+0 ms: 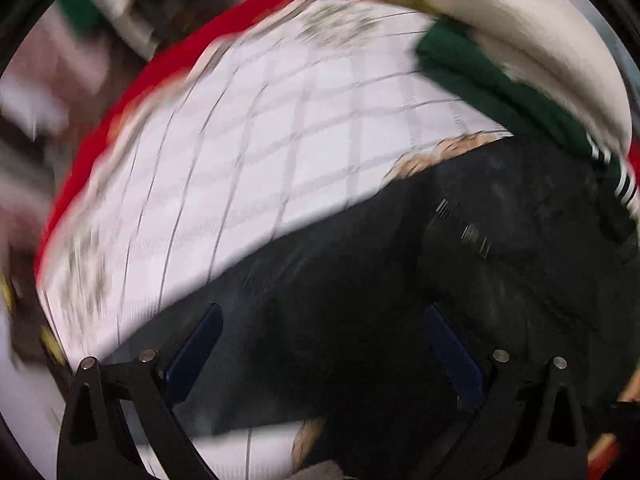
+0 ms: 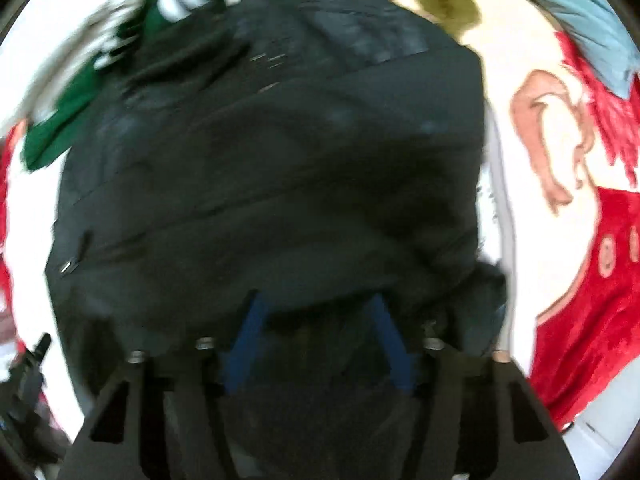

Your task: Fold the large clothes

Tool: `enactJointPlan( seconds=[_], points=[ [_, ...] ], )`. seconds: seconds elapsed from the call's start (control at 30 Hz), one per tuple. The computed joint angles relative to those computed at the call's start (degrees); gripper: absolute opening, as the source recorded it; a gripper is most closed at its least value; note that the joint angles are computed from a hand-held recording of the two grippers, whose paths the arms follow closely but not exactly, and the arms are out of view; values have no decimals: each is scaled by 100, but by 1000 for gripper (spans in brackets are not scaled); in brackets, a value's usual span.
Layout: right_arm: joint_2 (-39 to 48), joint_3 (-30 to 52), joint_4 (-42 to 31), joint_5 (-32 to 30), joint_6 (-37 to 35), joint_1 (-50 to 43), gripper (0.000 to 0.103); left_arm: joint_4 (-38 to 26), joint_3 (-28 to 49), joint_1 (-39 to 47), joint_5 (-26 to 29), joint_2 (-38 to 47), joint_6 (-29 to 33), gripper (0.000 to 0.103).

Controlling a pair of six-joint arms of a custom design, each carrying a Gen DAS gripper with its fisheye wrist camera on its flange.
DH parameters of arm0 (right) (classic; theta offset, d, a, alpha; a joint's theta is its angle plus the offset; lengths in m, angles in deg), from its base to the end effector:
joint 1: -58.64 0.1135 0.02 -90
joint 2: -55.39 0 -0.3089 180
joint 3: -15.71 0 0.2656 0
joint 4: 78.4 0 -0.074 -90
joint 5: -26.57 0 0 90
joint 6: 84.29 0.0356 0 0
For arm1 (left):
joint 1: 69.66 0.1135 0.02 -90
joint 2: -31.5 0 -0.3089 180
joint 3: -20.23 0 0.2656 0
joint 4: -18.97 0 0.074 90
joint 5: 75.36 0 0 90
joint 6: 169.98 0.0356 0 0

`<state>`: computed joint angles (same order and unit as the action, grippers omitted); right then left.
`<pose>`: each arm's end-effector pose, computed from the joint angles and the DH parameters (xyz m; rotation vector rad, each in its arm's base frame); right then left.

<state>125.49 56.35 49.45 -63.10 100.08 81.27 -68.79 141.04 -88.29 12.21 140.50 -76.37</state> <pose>0.1497 0.0622 0.1649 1.7903 2.4749 0.1864 0.3863 -0.1286 0.3536 0.5505 2.8401 0.0142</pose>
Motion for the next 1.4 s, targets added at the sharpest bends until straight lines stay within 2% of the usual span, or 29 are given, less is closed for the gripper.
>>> enactJointPlan(
  seconds=[0.1,0.17,0.33,0.37,0.43,0.5,0.63,0.8,0.83,0.87,0.9,0.97,1.0,1.03,1.07,1.2,1.23,1.33,1.4],
  points=[
    [394,71,740,-20,765,1219,63,-436,-511,810,392,-474,-197,103],
    [658,102,1221,-85,1074,1836,63,-497,-993,1287,489,-856,-307,103],
    [1309,469,1724,-272,1015,2502,63,-507,-1933,2751,705,-1362,-676,102],
    [1489,675,1690,-251,730,2350,63,-423,-2021,2910,761,-1372,-746,102],
    [1780,831,1789,-329,763,2562,63,-29,-2255,3232,804,-1376,-968,102],
    [2220,1094,1914,-338,384,2279,63,387,-2343,3525,895,-1200,-1298,102],
    [2919,1481,2134,-445,294,2289,63,992,-2296,3771,791,-776,-1933,102],
    [3332,1676,2176,-310,580,2415,63,1532,-2113,3929,657,-412,-2457,101],
    [3358,1690,2177,-291,638,2437,63,1597,-2086,3920,602,-405,-2456,93],
    [3388,1727,2163,-275,683,2452,63,1710,-2057,3842,463,-428,-2466,81],
    [3310,1658,2151,-297,590,2340,63,1650,-1848,3773,335,-327,-2460,76],
    [3213,1682,2038,-284,646,2377,63,1553,-1681,3634,-59,-324,-2449,51],
    [3132,1673,1970,-284,593,2330,63,1461,-1584,3573,-299,-320,-2437,45],
    [3113,1706,1917,-258,581,2329,63,1407,-1546,3549,-369,-314,-2450,33],
    [3035,1697,1823,-215,546,2317,63,1310,-1439,3583,-383,-307,-2420,26],
    [2793,1987,1159,-150,-91,1794,63,1192,-1347,3685,-277,-547,-2028,18],
    [2803,2098,1070,-136,-133,1741,63,1365,-1620,3669,-271,-702,-1972,17],
    [2634,1945,1115,-151,-138,1648,63,1403,-1723,3684,-197,-938,-1722,14],
    [2431,1823,1082,-163,-163,1560,63,1205,-1568,3794,-104,-1036,-1571,12]
  ],
)
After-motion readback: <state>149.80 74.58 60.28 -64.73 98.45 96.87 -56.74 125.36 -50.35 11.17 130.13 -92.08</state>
